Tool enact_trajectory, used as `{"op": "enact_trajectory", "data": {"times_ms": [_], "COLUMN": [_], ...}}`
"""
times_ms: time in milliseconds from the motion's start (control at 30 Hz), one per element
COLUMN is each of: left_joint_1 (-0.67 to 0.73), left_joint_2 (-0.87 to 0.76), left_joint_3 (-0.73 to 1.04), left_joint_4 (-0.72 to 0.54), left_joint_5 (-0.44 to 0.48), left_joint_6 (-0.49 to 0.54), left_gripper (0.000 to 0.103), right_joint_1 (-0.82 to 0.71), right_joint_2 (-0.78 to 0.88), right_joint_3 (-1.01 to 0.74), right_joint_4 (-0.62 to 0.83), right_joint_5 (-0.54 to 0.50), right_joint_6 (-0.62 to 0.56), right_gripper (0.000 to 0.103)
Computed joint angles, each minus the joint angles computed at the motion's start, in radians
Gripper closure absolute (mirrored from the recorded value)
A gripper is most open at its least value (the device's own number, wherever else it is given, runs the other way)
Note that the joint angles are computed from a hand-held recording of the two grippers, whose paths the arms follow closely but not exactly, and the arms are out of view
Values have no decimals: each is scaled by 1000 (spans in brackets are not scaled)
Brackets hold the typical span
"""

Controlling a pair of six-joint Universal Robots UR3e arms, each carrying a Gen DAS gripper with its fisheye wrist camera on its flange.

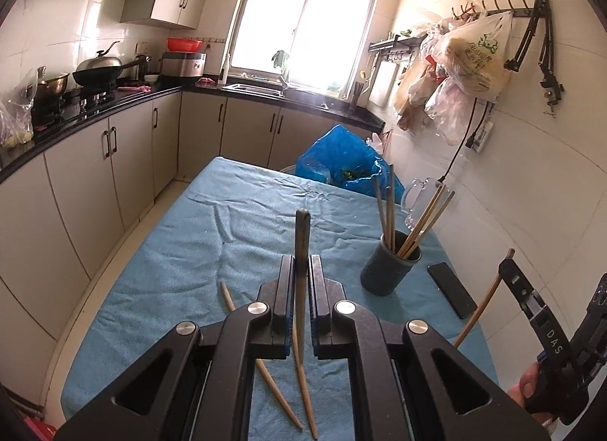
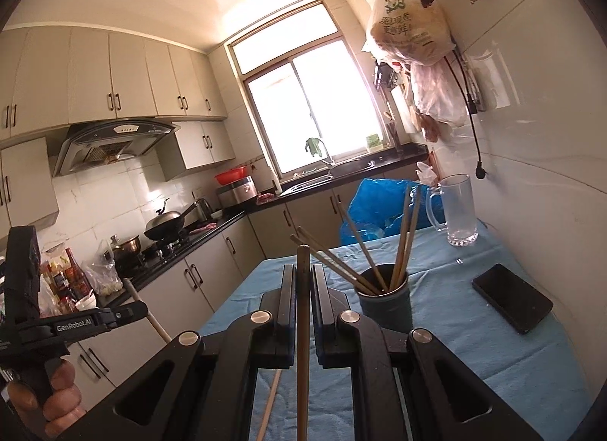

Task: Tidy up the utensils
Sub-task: 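Lift both held chopsticks upright and carry them toward the black holder, then lower both chopsticks into the black holder and open both tools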

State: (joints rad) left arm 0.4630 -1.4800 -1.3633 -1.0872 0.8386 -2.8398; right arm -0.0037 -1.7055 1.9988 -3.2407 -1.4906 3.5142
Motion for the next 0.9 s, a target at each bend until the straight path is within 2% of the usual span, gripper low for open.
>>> {"op": "enact_trajectory", "data": {"times_ms": [500,700,900], "left_joint_1": [-75,-128,-212], "left_joint_2": [-79,-131,-233], "left_joint_3": [140,234,406], "left_joint_4": [-71,-109,-159], "left_joint_5": [0,23,59], "left_joint_6": [1,5,-20], "left_gripper": [97,97,97], "right_joint_1": [-103,-213,-302], "right_joint_2": [-69,-94,-87], "right_joint_3": [39,21,-25], "right_joint_4": [30,84,119], "right_joint_5": [43,142,196], "right_joint_6": [26,31,32], "right_gripper": [95,95,95]}}
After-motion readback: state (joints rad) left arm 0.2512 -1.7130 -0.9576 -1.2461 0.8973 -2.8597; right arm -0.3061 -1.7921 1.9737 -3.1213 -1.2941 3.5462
